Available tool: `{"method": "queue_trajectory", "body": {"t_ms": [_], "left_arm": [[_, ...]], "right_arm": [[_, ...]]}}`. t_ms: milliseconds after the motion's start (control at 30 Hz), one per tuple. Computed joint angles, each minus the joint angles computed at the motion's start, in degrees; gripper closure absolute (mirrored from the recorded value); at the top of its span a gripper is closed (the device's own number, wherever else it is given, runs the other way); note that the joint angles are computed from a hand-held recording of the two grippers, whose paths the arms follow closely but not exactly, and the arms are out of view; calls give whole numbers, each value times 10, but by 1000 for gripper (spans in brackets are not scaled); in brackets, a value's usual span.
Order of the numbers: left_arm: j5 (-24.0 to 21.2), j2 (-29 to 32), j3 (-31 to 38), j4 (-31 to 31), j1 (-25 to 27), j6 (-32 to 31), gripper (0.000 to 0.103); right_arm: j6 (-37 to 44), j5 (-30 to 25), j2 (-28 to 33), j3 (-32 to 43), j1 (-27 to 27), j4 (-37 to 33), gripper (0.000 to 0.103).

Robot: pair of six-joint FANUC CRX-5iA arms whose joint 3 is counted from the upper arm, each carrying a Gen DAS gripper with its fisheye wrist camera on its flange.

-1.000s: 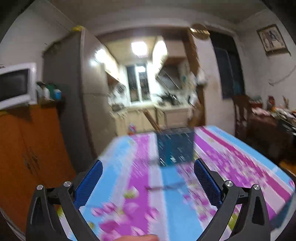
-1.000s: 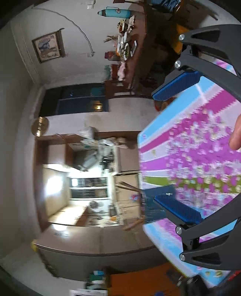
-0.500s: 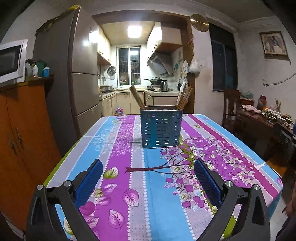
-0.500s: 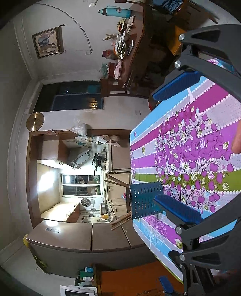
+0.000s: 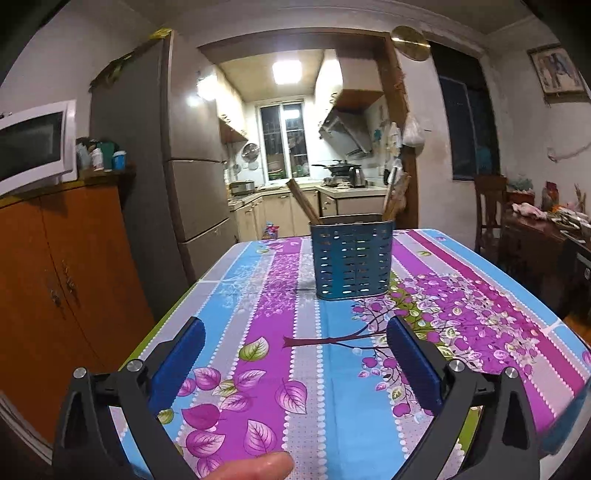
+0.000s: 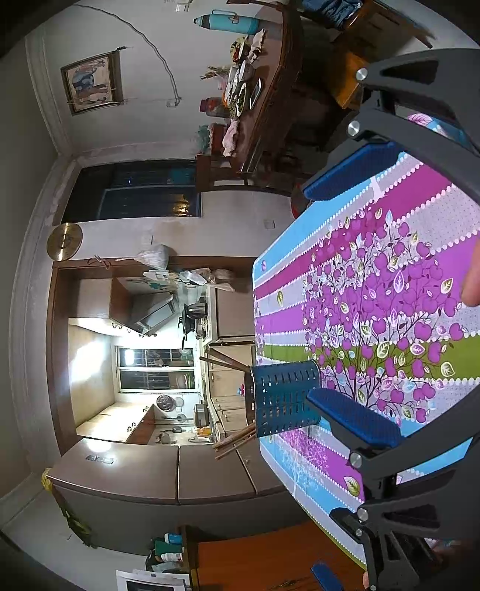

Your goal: Organize utensils

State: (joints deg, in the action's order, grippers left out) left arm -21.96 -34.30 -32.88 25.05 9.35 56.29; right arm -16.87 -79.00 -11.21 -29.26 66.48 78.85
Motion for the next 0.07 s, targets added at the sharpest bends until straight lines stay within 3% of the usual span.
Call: {"method": "queue_trajectory", "body": {"t_ms": [67], "left_arm": [[-10, 3, 8, -17, 2, 25, 5]], "right_arm": [[3, 2, 1, 2, -1, -3, 5]]}}
